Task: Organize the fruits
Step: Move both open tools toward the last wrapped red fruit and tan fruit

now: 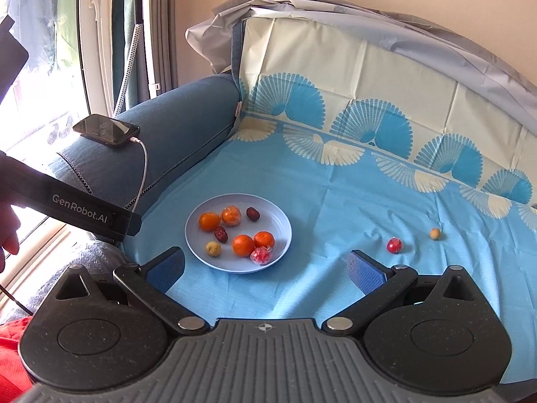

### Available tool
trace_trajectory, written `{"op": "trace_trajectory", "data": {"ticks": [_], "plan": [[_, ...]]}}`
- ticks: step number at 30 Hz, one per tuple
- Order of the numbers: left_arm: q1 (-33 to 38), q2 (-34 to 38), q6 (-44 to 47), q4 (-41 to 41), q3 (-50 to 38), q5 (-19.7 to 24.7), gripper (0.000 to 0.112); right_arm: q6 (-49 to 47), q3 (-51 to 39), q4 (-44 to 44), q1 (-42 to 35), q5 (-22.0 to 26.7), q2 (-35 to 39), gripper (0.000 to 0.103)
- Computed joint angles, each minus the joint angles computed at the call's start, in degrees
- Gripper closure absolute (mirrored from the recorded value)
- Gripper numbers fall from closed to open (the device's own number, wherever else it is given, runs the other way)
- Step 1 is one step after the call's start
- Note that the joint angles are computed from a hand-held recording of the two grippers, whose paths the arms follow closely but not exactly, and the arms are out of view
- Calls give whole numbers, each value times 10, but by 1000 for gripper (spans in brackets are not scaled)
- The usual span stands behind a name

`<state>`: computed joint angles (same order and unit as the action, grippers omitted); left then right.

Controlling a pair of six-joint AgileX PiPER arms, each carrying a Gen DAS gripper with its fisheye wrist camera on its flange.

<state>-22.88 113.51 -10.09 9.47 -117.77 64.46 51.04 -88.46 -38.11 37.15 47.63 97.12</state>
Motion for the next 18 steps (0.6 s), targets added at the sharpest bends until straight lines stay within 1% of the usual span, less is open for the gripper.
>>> {"op": "trace_trajectory", "data": {"ticks": [11,18], "plan": [[3,12,0,-3,-12,11,10,-23,-12,23,-7,5,11,1],[5,32,5,-7,-37,30,10,-31,-10,39,-16,2,16,1]]}}
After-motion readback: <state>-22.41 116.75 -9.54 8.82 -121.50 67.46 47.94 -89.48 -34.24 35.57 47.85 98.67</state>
